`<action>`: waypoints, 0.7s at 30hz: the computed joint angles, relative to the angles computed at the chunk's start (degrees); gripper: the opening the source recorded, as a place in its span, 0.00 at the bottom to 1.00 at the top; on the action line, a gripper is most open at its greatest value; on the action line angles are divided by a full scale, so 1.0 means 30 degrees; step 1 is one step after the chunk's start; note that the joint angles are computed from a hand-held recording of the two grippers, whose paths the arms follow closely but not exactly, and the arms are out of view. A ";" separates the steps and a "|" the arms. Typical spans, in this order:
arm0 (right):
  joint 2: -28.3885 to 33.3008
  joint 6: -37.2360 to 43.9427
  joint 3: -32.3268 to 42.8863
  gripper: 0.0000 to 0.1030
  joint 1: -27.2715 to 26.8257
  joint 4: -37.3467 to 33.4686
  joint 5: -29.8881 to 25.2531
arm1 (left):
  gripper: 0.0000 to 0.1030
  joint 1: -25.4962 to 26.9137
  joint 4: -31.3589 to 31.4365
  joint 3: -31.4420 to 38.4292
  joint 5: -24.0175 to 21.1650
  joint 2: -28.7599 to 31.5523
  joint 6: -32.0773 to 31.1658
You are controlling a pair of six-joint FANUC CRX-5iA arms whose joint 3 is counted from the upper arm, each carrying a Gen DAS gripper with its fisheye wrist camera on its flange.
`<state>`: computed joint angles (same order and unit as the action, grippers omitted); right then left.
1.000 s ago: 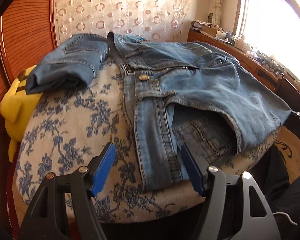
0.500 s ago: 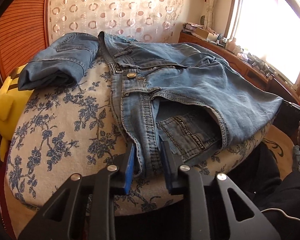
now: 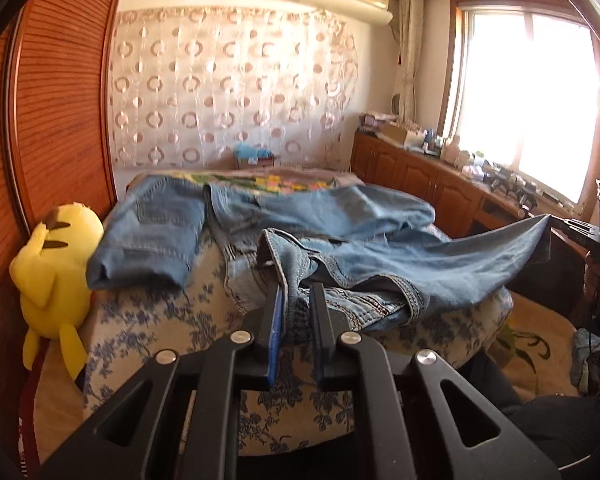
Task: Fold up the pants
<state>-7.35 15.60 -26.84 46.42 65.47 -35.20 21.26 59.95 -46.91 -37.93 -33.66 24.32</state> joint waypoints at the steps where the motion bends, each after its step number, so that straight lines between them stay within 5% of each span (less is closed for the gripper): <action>1: -0.0101 0.0254 0.0121 0.00 0.0080 0.0058 -0.0078 | 0.01 0.0062 0.0242 -0.0016 -0.0023 -0.0240 -0.0093; 13: -0.0786 0.0479 0.0523 0.00 0.0545 0.1056 -0.0105 | 0.01 0.1036 0.0567 -0.0182 -0.1348 -0.1822 -0.0663; 21: -0.1822 -0.0071 0.0297 0.00 0.0600 0.1842 0.0021 | 0.01 0.3582 0.0972 0.0125 -0.3617 -0.3427 -0.1167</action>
